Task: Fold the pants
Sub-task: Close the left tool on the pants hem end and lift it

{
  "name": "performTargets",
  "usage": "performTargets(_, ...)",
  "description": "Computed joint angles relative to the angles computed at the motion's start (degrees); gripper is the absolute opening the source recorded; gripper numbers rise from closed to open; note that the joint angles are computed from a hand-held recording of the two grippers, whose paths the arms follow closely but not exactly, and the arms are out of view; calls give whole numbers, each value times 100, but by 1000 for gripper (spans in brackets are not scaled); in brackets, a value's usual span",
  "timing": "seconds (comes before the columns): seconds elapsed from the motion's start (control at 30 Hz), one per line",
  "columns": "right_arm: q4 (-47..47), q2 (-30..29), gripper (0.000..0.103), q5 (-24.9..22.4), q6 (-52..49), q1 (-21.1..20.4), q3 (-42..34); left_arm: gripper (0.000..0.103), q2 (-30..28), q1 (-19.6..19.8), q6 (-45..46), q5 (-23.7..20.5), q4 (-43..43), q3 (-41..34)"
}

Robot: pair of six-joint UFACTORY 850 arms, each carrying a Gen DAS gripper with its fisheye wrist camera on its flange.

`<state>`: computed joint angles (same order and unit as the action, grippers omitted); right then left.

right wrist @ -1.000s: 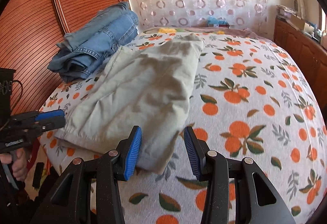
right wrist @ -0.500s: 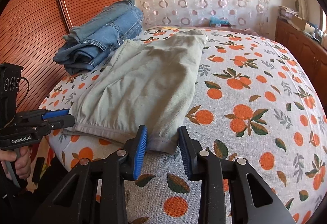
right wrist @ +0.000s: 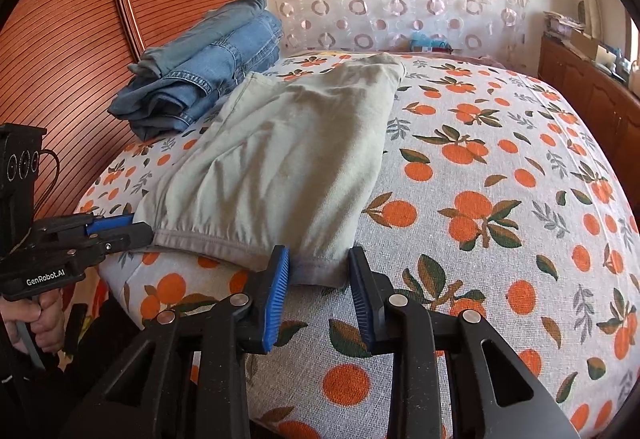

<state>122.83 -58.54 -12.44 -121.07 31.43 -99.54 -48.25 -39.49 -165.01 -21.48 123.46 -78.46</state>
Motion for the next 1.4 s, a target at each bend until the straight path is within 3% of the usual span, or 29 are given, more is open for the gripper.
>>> performTargets(0.1, 118, -10, 27, 3, -178, 14, -7, 17, 4, 6, -49, 11, 79, 12)
performTargets(0.23, 680, 51, 13, -26, -708, 26, 109, 12, 31, 16, -446, 0, 439, 70)
performTargets(0.33, 968, 149, 10, -58, -958, 44, 260, 11, 79, 39, -597, 152, 594, 76)
performTargets(0.5, 426, 380, 9, -318, -340, -33, 628, 10, 282, -28, -407, 229, 496, 204)
performTargets(0.9, 793, 1092, 9, -715, -770, -149, 1560, 10, 518, -176, -56, 390, 342, 262)
performTargets(1.0, 1110, 1159, 9, -792, -1086, -158, 1619, 10, 518, -177, 527, 351, -62, 143)
performTargets(1.2, 1585, 1086, 9, -836, -1706, -152, 1344, 10, 504, -83, 956, 85, -239, -24)
performTargets(1.4, 604, 646, 9, -595, -678, -195, 480, 10, 303, 176, 1077, 146, -255, -380)
